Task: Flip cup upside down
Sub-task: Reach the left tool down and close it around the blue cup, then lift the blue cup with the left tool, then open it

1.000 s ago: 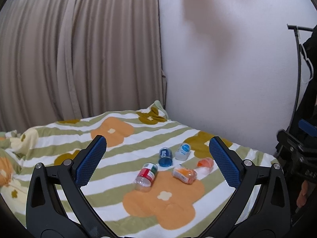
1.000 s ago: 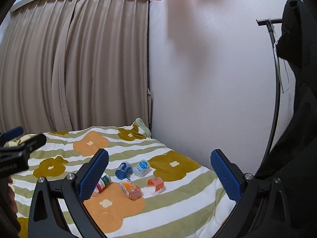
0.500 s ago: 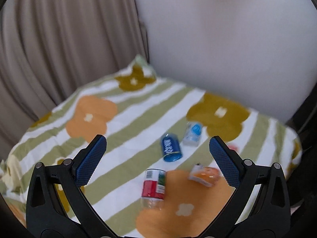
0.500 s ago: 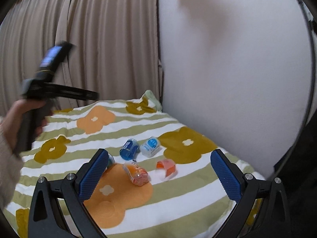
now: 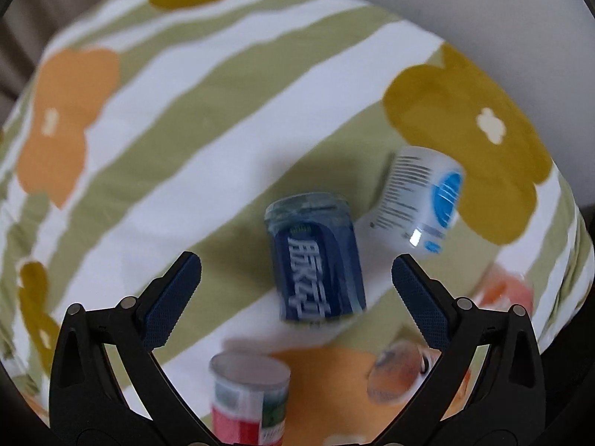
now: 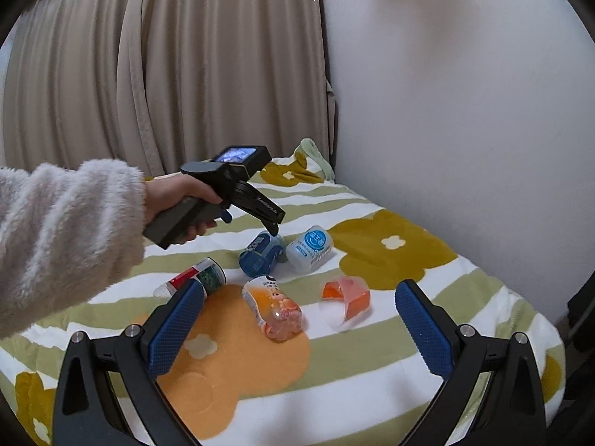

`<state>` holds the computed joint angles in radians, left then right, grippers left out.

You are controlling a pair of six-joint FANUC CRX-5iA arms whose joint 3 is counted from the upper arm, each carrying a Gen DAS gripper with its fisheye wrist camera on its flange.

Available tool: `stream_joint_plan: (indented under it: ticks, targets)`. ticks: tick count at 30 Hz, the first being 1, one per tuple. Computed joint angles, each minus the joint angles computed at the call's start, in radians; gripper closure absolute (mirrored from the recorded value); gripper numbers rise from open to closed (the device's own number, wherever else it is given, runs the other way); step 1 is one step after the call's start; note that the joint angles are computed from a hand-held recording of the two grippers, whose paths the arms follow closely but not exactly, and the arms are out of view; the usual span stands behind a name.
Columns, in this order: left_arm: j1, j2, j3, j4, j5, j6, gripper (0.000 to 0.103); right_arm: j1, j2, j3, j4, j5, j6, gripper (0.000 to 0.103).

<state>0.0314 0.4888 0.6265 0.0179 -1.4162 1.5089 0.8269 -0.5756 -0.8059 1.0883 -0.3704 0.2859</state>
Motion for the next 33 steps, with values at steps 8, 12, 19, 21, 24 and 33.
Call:
stream_joint_plan:
  ticks: [8, 12, 19, 21, 24, 33]
  targets:
    - [0.032, 0.096, 0.033, 0.107, -0.055, 0.017, 0.019, -0.04, 0.063, 0.004, -0.1, 0.094, 0.063, 0.0]
    - [0.042, 0.108, 0.013, 0.167, -0.057, 0.027, 0.039, -0.039, 0.075, 0.014, -0.164, 0.112, 0.094, 0.0]
    - [0.035, 0.079, -0.042, 0.179, -0.031, 0.051, 0.046, -0.018, 0.052, 0.007, -0.14, 0.094, 0.069, 0.0]
    - [0.035, 0.04, -0.066, 0.18, -0.021, 0.055, 0.046, -0.01, 0.041, 0.008, -0.14, 0.082, 0.071, 0.0]
    - [0.043, -0.033, -0.11, 0.201, -0.007, 0.031, 0.046, 0.005, 0.017, 0.007, -0.12, 0.057, 0.059, 0.0]
    - [0.056, -0.466, -0.474, 0.203, 0.07, -0.15, 0.046, 0.144, -0.065, 0.044, -0.173, -0.153, 0.073, 0.0]
